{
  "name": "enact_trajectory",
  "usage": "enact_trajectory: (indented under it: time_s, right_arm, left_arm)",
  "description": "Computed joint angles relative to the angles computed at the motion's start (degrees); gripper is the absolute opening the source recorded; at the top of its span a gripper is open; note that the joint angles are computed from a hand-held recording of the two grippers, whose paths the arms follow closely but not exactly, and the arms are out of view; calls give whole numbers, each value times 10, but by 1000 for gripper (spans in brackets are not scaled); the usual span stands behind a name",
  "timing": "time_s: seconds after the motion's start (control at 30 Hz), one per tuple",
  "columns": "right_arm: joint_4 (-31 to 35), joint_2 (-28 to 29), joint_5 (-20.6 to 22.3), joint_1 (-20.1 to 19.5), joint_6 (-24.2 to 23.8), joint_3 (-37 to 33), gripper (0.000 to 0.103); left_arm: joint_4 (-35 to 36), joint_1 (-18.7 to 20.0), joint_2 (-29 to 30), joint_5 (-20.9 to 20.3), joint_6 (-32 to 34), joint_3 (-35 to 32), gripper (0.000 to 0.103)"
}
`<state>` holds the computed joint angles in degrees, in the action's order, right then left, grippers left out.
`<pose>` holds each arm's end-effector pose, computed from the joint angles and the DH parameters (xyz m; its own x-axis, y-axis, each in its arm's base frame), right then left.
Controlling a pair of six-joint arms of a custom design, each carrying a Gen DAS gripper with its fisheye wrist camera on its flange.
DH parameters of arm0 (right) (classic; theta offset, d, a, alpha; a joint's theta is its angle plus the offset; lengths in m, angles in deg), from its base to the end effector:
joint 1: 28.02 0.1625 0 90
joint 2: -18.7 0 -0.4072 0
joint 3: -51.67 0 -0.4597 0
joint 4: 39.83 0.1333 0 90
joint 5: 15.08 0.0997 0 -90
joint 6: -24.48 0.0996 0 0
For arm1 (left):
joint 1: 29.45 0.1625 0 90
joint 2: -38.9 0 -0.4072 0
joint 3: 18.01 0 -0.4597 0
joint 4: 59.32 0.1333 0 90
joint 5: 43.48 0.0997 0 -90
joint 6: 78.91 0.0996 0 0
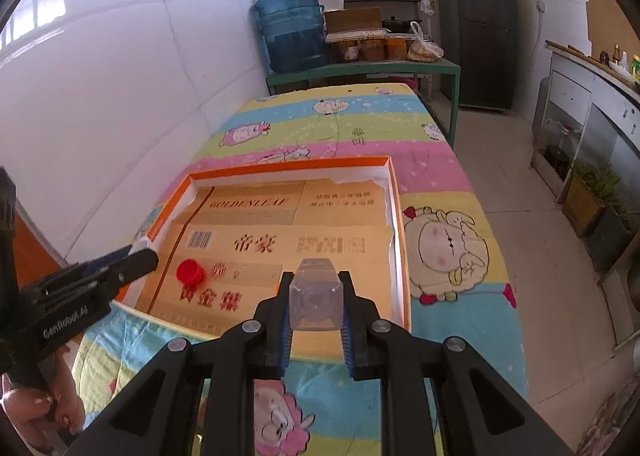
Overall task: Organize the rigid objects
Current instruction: 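Lift and carry the bottle with the right gripper while the left carries the white cap to the box, then lower the white cap into the box and open the left gripper while the right releases the bottle there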
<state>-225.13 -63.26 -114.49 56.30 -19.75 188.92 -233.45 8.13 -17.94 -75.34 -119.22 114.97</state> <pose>0.0711 -0.4676 0.1766 -0.7489 -0.3867 0.5382 -0.6232 0.6872 -0.3733 -0.2149 -0.4403 0.0189 -0.8245 -0.1266 -0.5515 0.3297 0.6846 -0.6501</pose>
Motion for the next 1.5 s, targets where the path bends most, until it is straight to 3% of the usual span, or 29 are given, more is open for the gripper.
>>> enact_trajectory:
  time_s: [0.4,0.63,1.1,1.5]
  right_arm:
    - [-54,94,-3,2,5,-65,20]
    - [-66,122,-1,-5,3,-82,20]
    - [-41,127,-13,-19,2,-80,20]
    - [-40,135,-35,-18,-7,-79,20]
  left_arm:
    - [-69,48,47,-27,96,-54,31]
    - [-64,72,75,-53,116,-86,31]
    - [-22,97,120,-67,127,-129,31]
    - [-46,99,132,-60,146,-130,31]
